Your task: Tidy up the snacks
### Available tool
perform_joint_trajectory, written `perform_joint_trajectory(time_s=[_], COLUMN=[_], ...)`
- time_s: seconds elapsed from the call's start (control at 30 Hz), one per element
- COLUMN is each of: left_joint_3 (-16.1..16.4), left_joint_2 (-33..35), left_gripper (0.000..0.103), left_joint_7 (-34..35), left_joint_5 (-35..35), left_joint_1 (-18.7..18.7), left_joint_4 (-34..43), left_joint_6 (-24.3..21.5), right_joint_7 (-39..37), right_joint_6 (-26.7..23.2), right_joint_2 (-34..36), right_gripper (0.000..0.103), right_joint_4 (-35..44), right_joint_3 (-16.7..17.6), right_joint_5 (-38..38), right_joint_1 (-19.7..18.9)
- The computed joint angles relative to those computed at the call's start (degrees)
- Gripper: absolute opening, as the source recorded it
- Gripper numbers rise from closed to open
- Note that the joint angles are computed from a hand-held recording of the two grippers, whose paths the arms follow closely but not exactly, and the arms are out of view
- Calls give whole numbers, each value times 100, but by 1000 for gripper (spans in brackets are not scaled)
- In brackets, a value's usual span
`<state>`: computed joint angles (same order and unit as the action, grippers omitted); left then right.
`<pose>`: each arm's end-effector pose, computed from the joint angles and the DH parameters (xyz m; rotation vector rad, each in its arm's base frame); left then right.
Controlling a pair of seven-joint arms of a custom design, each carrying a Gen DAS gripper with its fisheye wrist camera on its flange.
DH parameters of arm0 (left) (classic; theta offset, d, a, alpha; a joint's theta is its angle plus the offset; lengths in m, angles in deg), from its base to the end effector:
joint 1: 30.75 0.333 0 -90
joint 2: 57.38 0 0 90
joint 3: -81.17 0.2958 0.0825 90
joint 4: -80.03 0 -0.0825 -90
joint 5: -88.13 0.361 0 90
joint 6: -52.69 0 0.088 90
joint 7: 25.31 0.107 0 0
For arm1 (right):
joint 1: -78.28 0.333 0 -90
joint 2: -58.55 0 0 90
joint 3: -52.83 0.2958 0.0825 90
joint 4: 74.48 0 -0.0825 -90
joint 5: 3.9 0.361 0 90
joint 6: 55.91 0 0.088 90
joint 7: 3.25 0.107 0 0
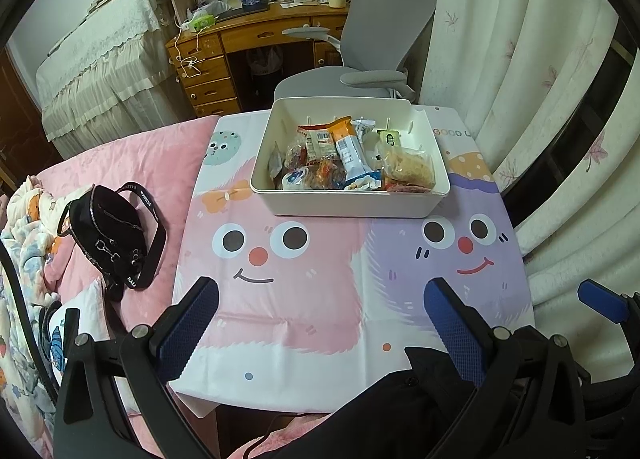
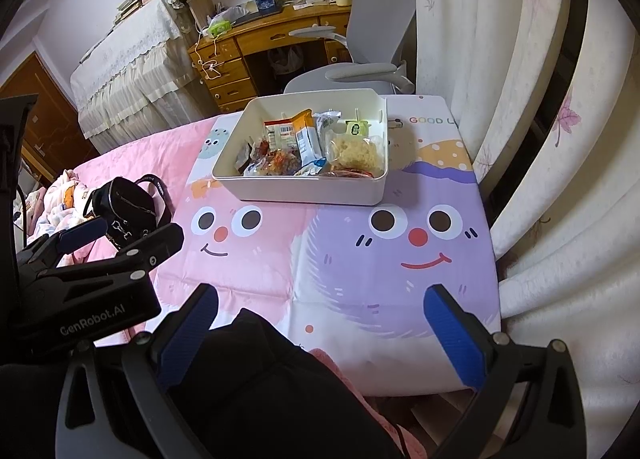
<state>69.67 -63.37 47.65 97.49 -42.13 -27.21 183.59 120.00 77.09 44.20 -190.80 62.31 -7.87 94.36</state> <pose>0.5076 -0.2154 0.5960 -1.7410 2.0884 -0.5486 0.4556 0.2256 0.5977 -1.7714 1.9477 -0.3294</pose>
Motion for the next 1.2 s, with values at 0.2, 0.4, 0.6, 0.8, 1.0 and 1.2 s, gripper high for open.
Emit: perform_joint_trajectory(time_s=[0.2, 0.4, 0.6, 0.8, 1.0, 1.2], left_joint_3=[-6, -10, -24, -55, -89, -131], left_joint_2=[7, -86, -119, -129, -106, -91], left_gripper=[102, 102, 102, 102, 102, 102], left_joint_7=[-2, 17, -41, -140, -264, -430], left_joint_5=[7, 5, 47, 137, 232, 332], left_joint_1=[-2, -14, -26, -52, -87, -127], left_joint_4=[12, -105, -136, -117, -73, -37], left_joint_6=[-3, 18, 20, 3, -33, -108], right_joint_7=[-13, -2, -45, -108, -209, -242], right_joint_6=[-20, 1, 2, 19, 6, 0], right_joint_2=[-8, -109, -136, -216, -355, -426], right_gripper=[103, 103, 103, 103, 103, 103], right_joint_4=[-2, -128, -146, -216, -312, -379], right_joint_3=[-3, -10, -11, -16, -12, 5], right_joint_5=[15, 45, 75, 115, 196, 241], right_joint_1=[-1, -2, -21, -32, -73, -97])
